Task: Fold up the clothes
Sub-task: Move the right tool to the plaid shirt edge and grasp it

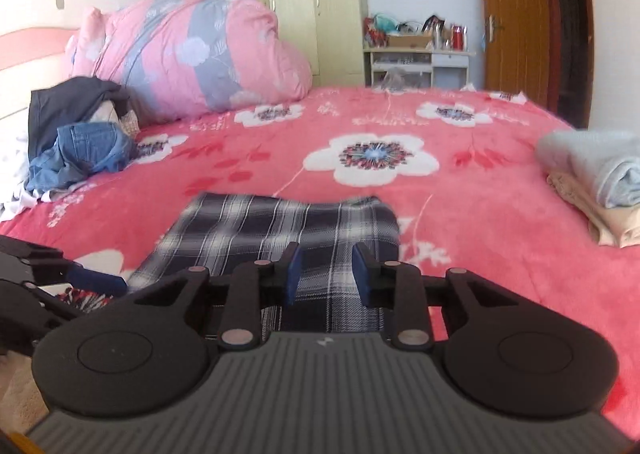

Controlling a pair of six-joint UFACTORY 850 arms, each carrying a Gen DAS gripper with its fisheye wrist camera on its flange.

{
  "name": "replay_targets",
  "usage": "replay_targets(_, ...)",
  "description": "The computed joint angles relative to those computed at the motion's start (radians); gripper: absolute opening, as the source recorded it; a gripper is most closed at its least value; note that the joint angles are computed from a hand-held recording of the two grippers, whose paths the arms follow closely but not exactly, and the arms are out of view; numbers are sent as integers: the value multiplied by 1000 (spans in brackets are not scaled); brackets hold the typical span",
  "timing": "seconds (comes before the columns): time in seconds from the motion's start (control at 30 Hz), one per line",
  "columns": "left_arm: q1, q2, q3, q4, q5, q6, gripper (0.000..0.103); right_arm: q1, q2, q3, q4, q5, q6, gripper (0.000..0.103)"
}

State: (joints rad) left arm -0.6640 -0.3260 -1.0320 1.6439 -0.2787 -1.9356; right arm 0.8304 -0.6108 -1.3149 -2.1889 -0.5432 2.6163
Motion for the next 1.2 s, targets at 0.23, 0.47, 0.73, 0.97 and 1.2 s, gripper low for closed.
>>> replay_targets(0.23, -4, -4, -3, -12, -13, 27, 79, -4, -55, -17, -1, 9, 27, 28)
replay_targets(0.47, -3, -5, 0, 20, -16, -4, 80, 1, -56, -1, -38, -20, 77, 28)
replay_targets(0.73, 1, 40, 70, 336, -60, -307, 80, 3, -56, 18, -96, -52, 139, 30)
replay_targets(0.97, 17, 71, 100, 540, -125, -514, 80, 1, -55, 56, -246, -108, 267, 48)
replay_targets(1.2, 43, 49, 86, 756, -164, -692, 80, -12, -34, 101, -390, -149, 408, 57)
